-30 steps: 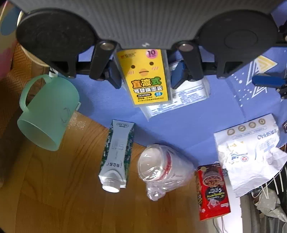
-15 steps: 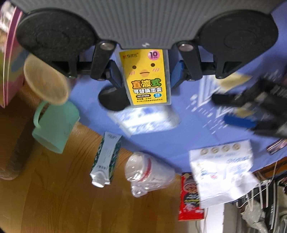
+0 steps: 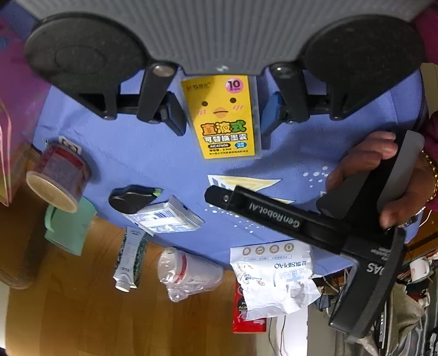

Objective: Organize soft objects

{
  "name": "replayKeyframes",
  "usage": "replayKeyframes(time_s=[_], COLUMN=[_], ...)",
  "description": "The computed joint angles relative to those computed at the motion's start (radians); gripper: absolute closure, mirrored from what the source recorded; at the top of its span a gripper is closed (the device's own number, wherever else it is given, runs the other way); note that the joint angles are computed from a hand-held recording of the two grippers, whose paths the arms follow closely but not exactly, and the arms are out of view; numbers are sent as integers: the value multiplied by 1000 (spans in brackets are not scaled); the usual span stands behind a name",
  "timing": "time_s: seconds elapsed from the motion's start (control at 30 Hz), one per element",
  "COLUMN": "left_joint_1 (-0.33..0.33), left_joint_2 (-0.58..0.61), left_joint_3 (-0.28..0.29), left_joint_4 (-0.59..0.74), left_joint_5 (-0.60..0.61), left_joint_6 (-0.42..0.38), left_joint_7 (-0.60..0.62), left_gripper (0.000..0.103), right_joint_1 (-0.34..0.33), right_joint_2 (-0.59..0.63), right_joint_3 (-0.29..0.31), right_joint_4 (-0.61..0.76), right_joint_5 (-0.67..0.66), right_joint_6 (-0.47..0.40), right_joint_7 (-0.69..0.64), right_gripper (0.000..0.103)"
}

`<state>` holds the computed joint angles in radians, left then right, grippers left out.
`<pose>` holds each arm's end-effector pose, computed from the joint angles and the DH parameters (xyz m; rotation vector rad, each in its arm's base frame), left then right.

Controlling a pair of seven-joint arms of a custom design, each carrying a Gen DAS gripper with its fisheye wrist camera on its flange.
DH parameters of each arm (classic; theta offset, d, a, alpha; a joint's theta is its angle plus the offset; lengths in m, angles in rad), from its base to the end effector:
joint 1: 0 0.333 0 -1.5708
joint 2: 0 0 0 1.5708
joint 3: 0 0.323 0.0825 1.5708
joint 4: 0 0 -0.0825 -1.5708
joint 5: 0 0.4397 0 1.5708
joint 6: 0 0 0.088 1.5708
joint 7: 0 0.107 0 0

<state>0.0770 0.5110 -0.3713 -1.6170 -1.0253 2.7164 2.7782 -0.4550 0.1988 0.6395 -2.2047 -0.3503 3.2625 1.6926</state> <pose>0.7547 -0.1532 0.3735 -1.2736 2.2903 -1.3379 0.6195 0.1385 0.3844 -1.9209 1.3232 -0.6801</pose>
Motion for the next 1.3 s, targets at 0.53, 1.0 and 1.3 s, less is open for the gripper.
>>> replayKeyframes(time_s=[0.53,1.0,1.3], left_joint_1=[-1,0,0], left_joint_2=[1,2,3], left_joint_3=[-1,-3,-3], left_joint_4=[1,1,2], left_joint_5=[7,7,8], left_joint_6=[5,7,5], left_joint_7=[-1,-1,-2], left_gripper=[21,21,21], right_joint_1=[316,441,500], right_joint_2=[-43,-44,-62], right_joint_3=[-332,-478,-542], right_joint_4=[-53,-43,-63], right_joint_5=[-24,-196,-219], right_joint_6=[91,109,118], right_joint_7=[136,280,296], right_gripper=[41,38,42])
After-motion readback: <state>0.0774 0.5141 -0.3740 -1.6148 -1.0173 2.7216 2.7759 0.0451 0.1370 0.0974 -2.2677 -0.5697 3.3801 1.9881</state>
